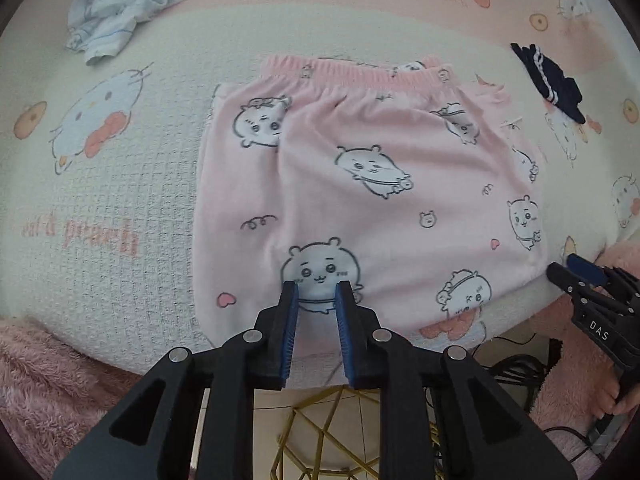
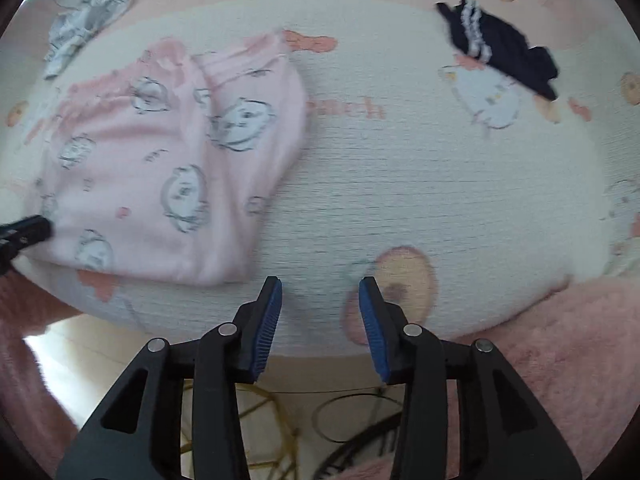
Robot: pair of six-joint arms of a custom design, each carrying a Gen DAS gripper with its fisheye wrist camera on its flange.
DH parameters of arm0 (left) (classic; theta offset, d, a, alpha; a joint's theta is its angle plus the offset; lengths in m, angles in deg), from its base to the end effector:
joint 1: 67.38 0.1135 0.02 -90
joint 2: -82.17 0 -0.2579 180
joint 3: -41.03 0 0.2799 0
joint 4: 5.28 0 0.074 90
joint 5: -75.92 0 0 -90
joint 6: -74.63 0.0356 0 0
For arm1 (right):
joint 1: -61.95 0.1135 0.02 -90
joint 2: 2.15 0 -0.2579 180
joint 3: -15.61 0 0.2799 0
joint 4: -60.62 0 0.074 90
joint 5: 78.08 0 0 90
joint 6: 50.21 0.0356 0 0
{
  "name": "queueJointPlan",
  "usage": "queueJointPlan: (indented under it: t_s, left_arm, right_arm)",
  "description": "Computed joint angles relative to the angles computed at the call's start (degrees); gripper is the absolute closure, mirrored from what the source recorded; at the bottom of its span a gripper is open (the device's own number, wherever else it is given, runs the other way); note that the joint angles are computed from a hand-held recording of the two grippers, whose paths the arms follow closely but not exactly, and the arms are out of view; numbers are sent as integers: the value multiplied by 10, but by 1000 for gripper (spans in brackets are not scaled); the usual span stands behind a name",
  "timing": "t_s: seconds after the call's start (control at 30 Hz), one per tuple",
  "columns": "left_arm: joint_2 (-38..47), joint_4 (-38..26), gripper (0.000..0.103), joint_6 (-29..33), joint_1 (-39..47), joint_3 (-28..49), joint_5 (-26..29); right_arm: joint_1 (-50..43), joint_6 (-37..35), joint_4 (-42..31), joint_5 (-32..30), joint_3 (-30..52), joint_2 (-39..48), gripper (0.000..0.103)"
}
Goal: Fold clothes
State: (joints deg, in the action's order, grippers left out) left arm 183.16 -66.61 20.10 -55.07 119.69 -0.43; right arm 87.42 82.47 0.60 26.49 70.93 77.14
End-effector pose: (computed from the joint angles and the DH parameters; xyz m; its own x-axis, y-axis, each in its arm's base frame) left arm 0.3340 0.0643 0.1524 -0.8963 0.3816 -0.2260 0.4155 0.9007 -0.1269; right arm 0.2198 0.0948 0.1453 -0.9261 0.2856 -0.2466 0.3202 0.9406 -0.1129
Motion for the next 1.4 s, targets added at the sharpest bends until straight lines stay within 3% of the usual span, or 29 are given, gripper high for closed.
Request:
queueJointPlan:
  t_s: [0.13, 0.27, 0.4, 0.47, 0.53, 0.6, 0.77, 0.8, 0.87, 0.93, 1.03, 1.17, 1.4]
  left_arm:
    - [6, -27, 81, -6, 20, 18, 55]
    - [-6, -17, 77, 3, 7, -1, 49]
    - [2, -23, 77, -19, 20, 12, 40]
    - [0, -32, 77, -20, 35, 20, 77]
    - [0, -47, 77, -22, 39, 28, 108]
    - [2, -63, 77, -24, 43, 36, 140]
    - [16, -45, 76, -35, 30, 27, 106]
    - [20, -42, 76, -38, 29, 26, 101]
    - [25, -28, 76, -46, 28, 18, 100]
    - [30, -32, 76, -50, 34, 27, 104]
    - [44, -40, 74, -62, 43, 49, 116]
    - [63, -71, 73, -50, 56, 84, 175]
    - [115, -159, 73, -23, 78, 145, 260]
  right_arm:
    - [-11, -41, 85, -80, -27, -67, 61]
    - [40, -86, 75, -31, 28, 41, 61]
    - [-19, -41, 30, -21, 25, 18, 59]
    - [-77, -23, 56, -72, -11, -49, 57]
    - [-141, -8, 131, -180, -62, -127, 57]
    - [-168, 9, 172, -232, -70, -139, 57]
    - [-170, 6, 201, -221, -42, -66, 56]
    - [-175, 5, 226, -246, -47, -53, 53]
    - [-171, -3, 259, -274, -46, -22, 33]
    - [-151, -20, 267, -273, -32, 12, 33]
    - [-130, -45, 269, -269, -4, 64, 88]
    - [-114, -61, 263, -266, 12, 39, 93]
    - [-13, -128, 248, -286, 179, 136, 93]
